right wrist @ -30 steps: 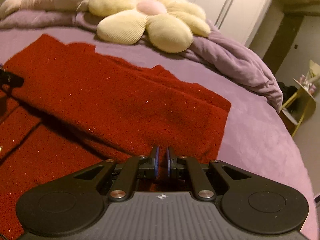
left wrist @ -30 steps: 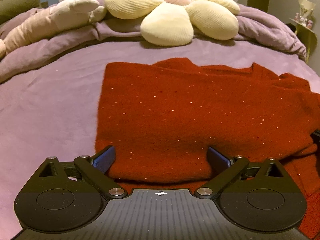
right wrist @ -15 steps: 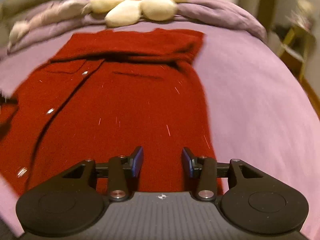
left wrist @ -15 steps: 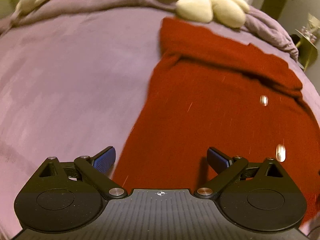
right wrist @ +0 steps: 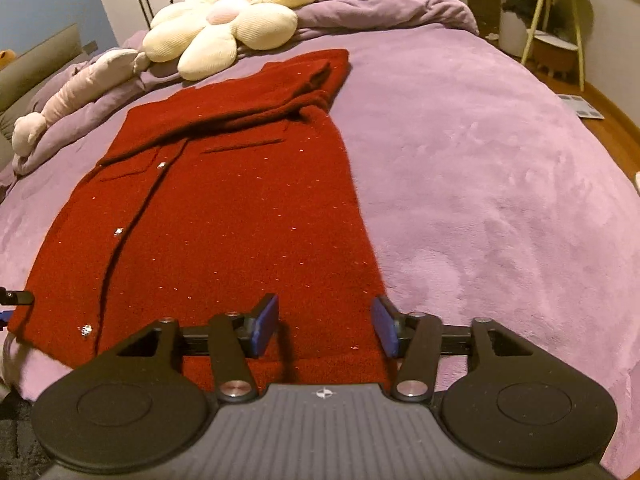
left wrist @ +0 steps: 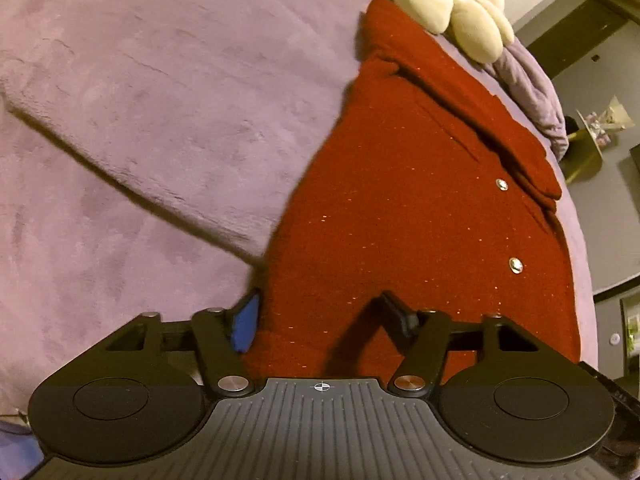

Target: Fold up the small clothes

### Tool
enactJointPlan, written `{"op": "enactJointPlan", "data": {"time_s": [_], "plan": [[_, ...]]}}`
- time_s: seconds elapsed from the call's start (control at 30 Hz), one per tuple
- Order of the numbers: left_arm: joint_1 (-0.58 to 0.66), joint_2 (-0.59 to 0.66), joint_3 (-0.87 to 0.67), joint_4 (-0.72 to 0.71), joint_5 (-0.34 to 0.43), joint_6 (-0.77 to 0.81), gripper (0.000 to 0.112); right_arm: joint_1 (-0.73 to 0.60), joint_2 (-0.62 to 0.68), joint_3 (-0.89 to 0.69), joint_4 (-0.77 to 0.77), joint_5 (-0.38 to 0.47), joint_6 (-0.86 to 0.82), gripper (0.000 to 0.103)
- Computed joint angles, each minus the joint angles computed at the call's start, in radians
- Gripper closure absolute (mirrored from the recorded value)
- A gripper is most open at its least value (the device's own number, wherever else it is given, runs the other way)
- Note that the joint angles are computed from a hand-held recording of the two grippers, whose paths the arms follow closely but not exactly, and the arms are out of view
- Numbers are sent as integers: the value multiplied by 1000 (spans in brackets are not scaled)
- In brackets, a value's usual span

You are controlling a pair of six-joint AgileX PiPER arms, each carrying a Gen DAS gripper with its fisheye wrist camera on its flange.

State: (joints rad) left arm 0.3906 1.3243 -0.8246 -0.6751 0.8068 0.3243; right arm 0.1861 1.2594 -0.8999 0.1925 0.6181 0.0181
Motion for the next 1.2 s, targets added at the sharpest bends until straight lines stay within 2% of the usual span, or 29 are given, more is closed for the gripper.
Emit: {"op": "enactJointPlan", "data": {"time_s": [0.07,0.17,0.27,0.33,0.37,0.43,0.47,0.5,0.57,0.67,0.73,0.8,0.87,0.9,0.93,0.97,1.0,1.1,1.2], "plan": [[34,4,3,-34,35,49,51,-27,0,11,24,8,-23,47],[76,11,10,-83,74,114,51,-125,25,21,210,55,-174,47],[109,32,11,-125,109,169,44,-184,45,35,344,69,-287,45],[116,45,5,-138,119,167,44,-213,61,26,392,90,-340,47],[114,51,-1,-137,122,162,44,-225,67,22,409,100,-361,52],[100,56,-15,-123,126,153,56,-247,80,9,433,118,-393,65],[90,58,-24,-105,126,140,70,-260,86,3,442,128,-406,75],[80,58,-32,-82,128,126,79,-279,91,-5,452,151,-425,80],[72,59,-47,-60,138,120,84,-319,104,-19,497,202,-474,81],[83,60,-63,-69,166,139,88,-329,117,-51,488,247,-493,81],[95,74,-69,-97,190,169,89,-330,133,-68,502,273,-515,77],[90,96,-79,-90,198,172,77,-332,156,-84,518,295,-530,65],[90,115,-84,-95,210,170,76,-323,179,-99,519,305,-521,64],[89,118,-88,-98,216,177,79,-317,186,-107,513,311,-520,64],[92,120,-93,-107,229,196,86,-312,189,-116,501,317,-519,66],[96,126,-101,-114,249,210,92,-304,192,-128,481,324,-513,79],[95,126,-110,-114,263,208,93,-298,200,-144,466,338,-509,86],[93,112,-149,-135,311,209,95,-312,218,-182,511,409,-543,89],[108,115,-217,-246,358,209,96,-348,269,-238,646,475,-563,90]]}}
